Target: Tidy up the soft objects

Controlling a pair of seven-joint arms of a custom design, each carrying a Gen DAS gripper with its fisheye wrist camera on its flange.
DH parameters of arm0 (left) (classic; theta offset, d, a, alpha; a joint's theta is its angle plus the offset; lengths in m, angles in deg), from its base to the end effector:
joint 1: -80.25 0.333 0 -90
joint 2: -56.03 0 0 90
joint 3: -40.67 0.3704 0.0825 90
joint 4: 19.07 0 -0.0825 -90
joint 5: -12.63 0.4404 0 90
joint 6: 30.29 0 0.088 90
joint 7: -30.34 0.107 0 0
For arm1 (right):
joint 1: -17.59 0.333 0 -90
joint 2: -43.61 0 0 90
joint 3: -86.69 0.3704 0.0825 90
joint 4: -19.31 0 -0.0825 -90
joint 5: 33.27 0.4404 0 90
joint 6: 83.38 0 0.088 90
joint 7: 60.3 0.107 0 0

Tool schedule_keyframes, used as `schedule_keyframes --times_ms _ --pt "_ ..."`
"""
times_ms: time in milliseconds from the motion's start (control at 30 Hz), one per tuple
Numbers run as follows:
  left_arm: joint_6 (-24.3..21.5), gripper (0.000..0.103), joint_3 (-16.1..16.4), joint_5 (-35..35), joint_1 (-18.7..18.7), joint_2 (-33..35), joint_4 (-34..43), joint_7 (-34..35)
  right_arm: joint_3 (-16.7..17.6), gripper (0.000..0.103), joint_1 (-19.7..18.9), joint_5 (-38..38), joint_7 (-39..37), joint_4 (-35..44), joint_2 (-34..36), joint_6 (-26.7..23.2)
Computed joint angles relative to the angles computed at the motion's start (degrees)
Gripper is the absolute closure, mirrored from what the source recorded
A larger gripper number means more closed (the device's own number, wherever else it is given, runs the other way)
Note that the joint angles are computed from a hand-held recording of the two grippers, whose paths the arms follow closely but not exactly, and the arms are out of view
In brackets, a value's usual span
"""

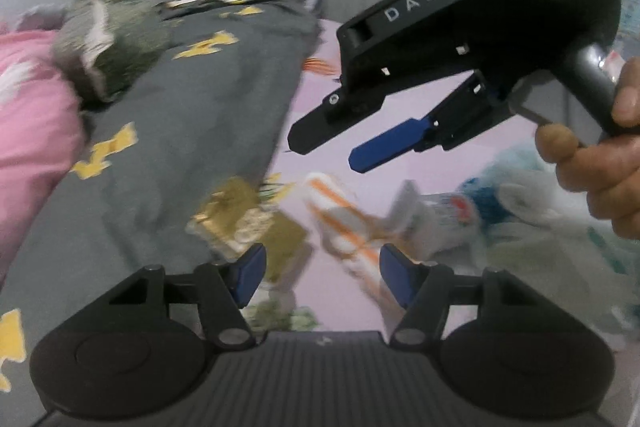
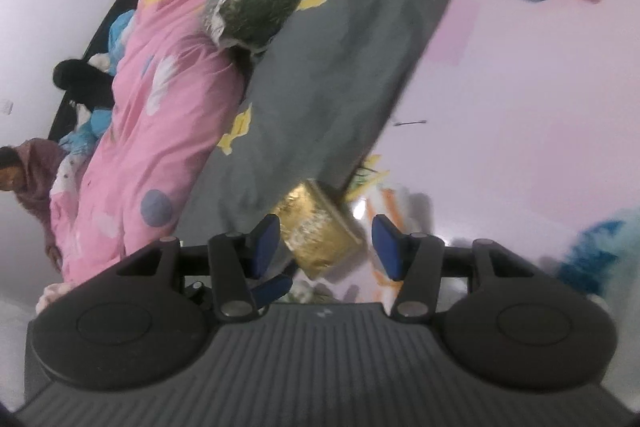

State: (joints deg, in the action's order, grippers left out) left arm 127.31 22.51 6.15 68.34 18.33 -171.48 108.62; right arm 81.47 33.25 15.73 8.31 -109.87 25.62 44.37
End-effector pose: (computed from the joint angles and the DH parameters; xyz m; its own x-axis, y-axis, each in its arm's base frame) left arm 0.3567 -0.2162 0.5356 -0.2567 -0.9653 0.0470 -0.7255 0.1603 -0.6693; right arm 0.5112 0.1136 0.5608 0.2072 -0.7359 -0.6446 -0.9427 0.0259 -0.3326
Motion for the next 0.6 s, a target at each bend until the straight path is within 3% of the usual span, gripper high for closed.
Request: schedule_keyframes --times_ms 233,600 --pt "-2.17 0.038 -0.69 2.36 4.06 2.86 1.96 -3.49 2.07 0.05 0.34 4.14 -1.81 4.97 8.51 -2.61" --pt "-1.21 0.038 1.8 1.11 3.35 7.61 3.73 -3.06 4.95 0.046 -1.86 5.28 -2.24 7.43 13.12 -3.42"
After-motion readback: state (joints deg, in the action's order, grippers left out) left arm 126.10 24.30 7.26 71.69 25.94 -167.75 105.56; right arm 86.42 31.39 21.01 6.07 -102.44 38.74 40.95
